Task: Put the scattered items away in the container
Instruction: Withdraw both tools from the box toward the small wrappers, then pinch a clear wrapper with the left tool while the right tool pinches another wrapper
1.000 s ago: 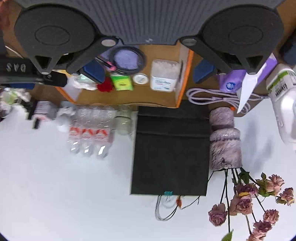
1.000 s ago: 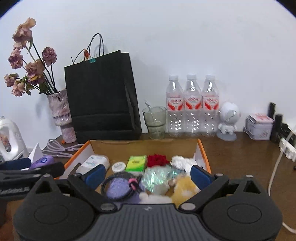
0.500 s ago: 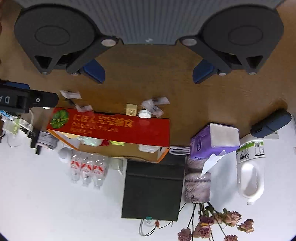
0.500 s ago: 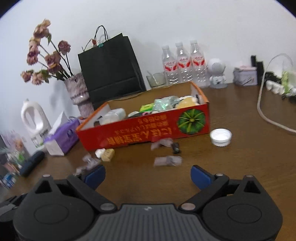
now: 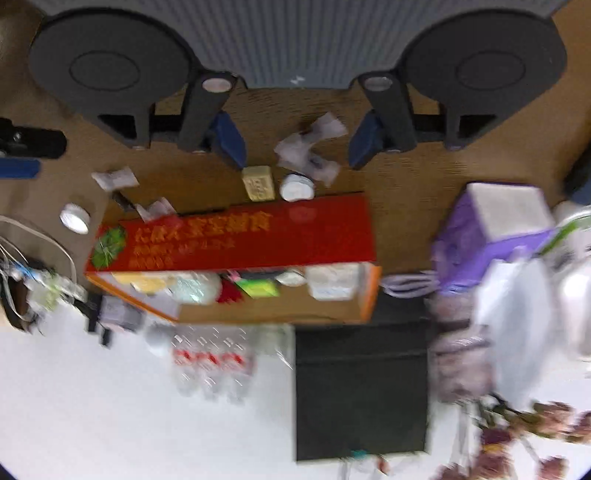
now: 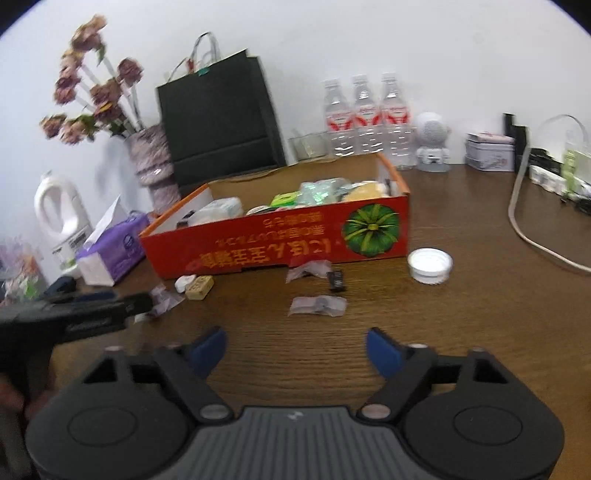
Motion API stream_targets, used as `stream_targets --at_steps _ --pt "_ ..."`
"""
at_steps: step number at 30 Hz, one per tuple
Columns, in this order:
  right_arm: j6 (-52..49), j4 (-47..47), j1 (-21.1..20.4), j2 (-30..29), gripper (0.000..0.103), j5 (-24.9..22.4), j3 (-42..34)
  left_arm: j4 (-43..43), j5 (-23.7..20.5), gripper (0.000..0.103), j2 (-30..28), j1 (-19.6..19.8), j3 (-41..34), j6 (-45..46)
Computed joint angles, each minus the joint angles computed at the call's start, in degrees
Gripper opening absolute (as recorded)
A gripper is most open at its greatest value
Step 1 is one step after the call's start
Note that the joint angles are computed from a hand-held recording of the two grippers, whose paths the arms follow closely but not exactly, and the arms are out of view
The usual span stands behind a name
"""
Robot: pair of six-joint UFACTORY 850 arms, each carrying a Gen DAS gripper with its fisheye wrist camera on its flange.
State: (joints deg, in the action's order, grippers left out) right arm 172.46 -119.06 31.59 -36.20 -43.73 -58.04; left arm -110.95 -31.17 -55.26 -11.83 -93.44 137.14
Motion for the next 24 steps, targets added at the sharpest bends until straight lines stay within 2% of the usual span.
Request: stream_targets --at_steps 3,4,5,6,7,8,12,15,18,20,22,24 --pt "-2.33 -0.51 -0.61 -0.47 0.066 1.18 -1.24 2.97 1.55 0.059 -1.50 -0.23 -2.22 -2.14" --pt "-3.50 -0.30 -0.74 -0.70 0.066 1.25 -1.76 5.97 1.65 0.051 -2.06 -0.11 -3.29 -5.46" --pt "-5.16 0.42 -0.93 -1.04 0.066 1.48 -2.53 9.20 1.76 0.038 -2.61 0.05 -4.37 -9.53" --pt "-6.70 0.98 -1.20 -1.42 0.066 1.87 -3.43 11.67 1.82 0.032 -3.08 0.21 -5.28 -12.69" --pt "-7.46 0.44 -1.53 -1.77 0.065 2.35 -4.26 12.05 1.94 0.020 -3.28 0.33 -5.60 -13.45" --pt "-7.38 -1.67 -1.94 -2.11 0.065 2.87 -5.06 12.28 2.10 0.017 -3.26 0.45 -5.66 -13.75" --pt "-6.82 -11.55 -3.48 -4.11 0.064 5.61 -9.44 13.86 -0.10 0.012 -2.83 1.86 -5.09 -16.62" --pt "-9.59 -16.00 -4.66 -7.35 0.062 10.50 -15.74 8.09 -0.26 0.011 -1.75 3.22 -3.01 -14.29" --pt "-11.49 -19.82 -5.56 -11.67 0.055 16.40 -23.06 2.59 -2.12 0.011 -0.74 4.84 -1.35 -13.21" --pt "-16.31 -17.40 -5.88 -14.99 0.041 20.58 -28.62 0.51 -2.45 0.011 -0.36 5.56 -0.78 -13.76" --pt "-22.16 -12.97 -5.91 -17.42 0.032 23.09 -32.51 -0.05 -2.30 0.011 -0.35 5.98 -0.81 -14.42" --pt "-31.75 -4.38 -5.73 -19.29 0.032 23.86 -35.44 -0.18 -2.25 0.011 -0.31 6.20 -0.80 -14.55"
